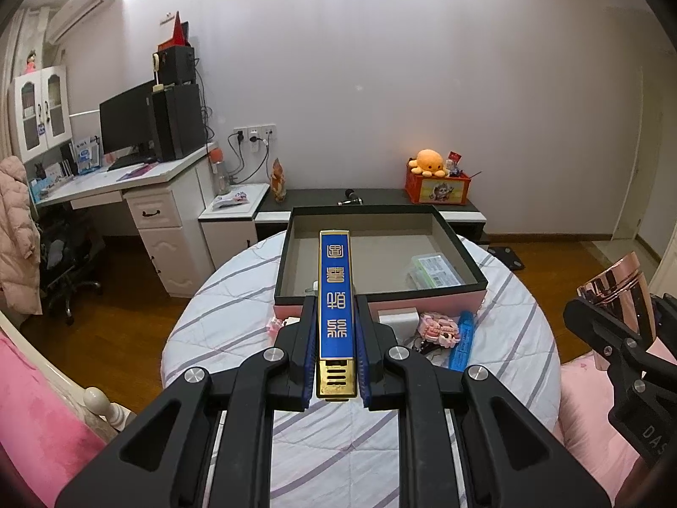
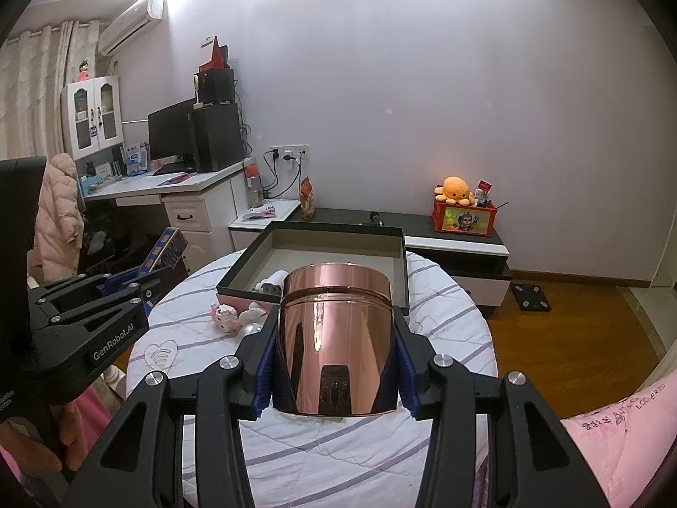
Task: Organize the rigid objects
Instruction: 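Lift the blue-gold box and rose-gold canister and carry them over the pink box, then lower both held items into the pink box and open both tools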
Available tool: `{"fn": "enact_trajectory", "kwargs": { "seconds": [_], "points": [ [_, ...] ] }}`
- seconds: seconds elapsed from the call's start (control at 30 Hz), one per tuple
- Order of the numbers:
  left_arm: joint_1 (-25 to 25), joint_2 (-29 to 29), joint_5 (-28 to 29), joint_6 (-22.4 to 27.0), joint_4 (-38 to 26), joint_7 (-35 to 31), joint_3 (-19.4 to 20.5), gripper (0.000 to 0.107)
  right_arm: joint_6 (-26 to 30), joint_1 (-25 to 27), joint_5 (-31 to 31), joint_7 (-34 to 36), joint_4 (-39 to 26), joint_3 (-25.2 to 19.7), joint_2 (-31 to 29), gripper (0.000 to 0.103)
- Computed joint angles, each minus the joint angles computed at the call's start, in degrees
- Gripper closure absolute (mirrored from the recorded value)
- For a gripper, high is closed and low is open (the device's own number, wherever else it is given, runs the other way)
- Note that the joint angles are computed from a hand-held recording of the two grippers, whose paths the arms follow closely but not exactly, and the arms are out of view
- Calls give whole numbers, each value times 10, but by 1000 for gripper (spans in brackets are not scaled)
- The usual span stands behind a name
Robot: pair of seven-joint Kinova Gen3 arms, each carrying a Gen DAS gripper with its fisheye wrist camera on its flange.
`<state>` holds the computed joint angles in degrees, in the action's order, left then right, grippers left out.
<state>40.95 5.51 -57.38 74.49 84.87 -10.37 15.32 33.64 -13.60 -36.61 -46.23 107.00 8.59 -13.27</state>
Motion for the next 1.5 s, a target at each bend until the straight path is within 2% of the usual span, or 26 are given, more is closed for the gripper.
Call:
{"fn": "enact_trajectory", "kwargs": {
  "seconds": [0.3,0.53,0.73,0.87,1.07,1.23,1.3,1.33,1.37,1.4,1.47,1.5],
  "points": [
    [-23,11,10,-25,-9,-17,-19,92,-2,5,-20,16,-20,0,36,55],
    [-74,40,43,-94,-46,-93,-56,92,-7,39,-28,8,-79,-41,108,55],
    [-120,92,113,-142,-112,-184,-99,92,1,61,40,-70,-169,-84,201,55],
    [-156,137,185,-154,-168,-264,-119,92,34,64,93,-118,-245,-100,269,55],
    [-202,212,287,-129,-254,-375,-133,92,87,57,170,-175,-342,-121,354,55],
    [-205,246,333,-115,-287,-409,-157,91,125,62,205,-197,-389,-147,395,55],
    [-207,250,348,-116,-291,-412,-165,80,140,71,199,-194,-404,-160,406,55],
    [-207,253,360,-112,-297,-416,-171,53,148,79,191,-188,-410,-168,410,55],
    [-209,251,362,-117,-294,-415,-171,21,153,83,187,-184,-412,-172,412,55],
    [-206,245,358,-132,-280,-405,-175,12,148,83,186,-184,-409,-172,411,54],
    [-188,234,337,-152,-257,-381,-194,9,124,79,192,-190,-394,-167,400,34],
    [-186,232,331,-149,-257,-380,-195,9,111,79,193,-192,-383,-166,394,28]
  ]
}}
